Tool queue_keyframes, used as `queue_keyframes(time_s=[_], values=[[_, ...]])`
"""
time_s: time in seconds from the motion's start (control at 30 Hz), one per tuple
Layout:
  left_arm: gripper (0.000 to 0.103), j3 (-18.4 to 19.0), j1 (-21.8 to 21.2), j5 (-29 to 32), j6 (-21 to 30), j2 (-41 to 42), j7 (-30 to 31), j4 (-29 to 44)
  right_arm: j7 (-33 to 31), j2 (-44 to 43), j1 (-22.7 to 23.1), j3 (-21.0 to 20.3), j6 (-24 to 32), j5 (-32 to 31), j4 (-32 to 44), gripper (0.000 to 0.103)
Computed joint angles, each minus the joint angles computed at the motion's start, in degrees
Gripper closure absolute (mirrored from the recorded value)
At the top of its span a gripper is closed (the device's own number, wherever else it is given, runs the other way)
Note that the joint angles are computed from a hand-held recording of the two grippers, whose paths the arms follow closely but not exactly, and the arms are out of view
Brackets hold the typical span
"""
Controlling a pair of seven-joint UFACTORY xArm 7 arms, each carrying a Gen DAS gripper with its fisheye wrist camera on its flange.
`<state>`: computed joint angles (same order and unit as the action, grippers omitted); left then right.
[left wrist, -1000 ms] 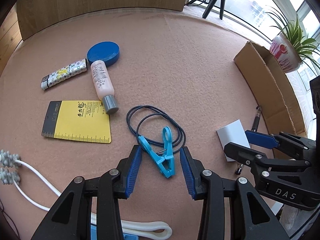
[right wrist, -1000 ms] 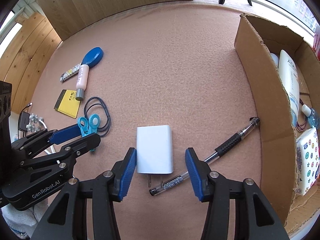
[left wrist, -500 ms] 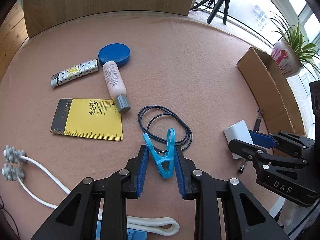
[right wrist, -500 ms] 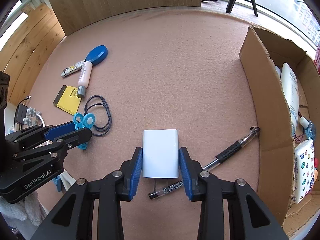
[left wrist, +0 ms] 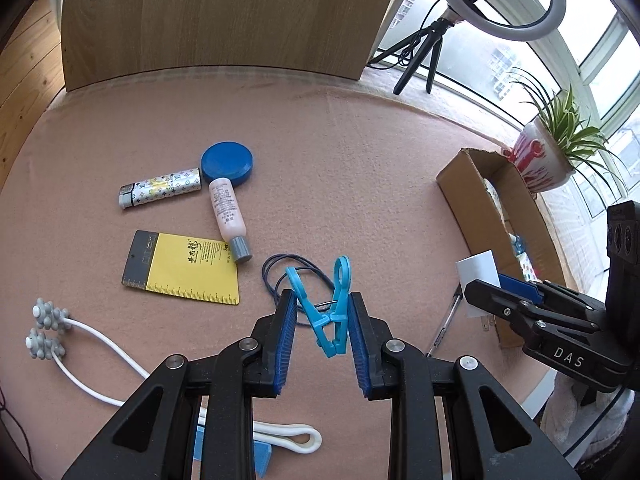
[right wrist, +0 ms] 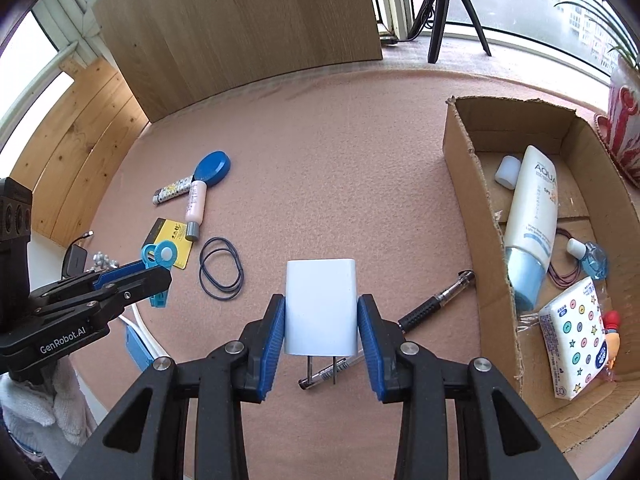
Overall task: Organize objects
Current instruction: 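Carry clip and charger over the box and open both grippers to drop them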
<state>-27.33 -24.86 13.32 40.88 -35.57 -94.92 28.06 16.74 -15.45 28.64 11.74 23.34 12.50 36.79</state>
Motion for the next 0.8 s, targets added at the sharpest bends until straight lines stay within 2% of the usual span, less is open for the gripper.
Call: queue_keyframes(time_s=[0.23,0.4,0.63,0.8], values=[[0.075,-1.45,5.60,7.74,-2.87,8.16,0.63,8.67,2.15,-8.34,-4.08,-0.68,-0.16,-4.99,-3.19,0.070],[0.075,-1.57,7.48,15.31,-4.80,17.36,-0.15,17.13,3.94,-13.65,-8.18,-0.93,0.27,-8.89,-5.77,0.070],[0.075,0.71,5.63,25.88,-4.22,32.24,-0.78,31.09,2.67,-19.10,-11.28,-4.19,1.28,-9.86,-9.30,0.070],[0.075,4.02,2.17,28.87,-2.78,40.44,0.88,39.54,0.92,-21.31,-13.16,-5.59,1.64,-9.92,-10.89,0.070]])
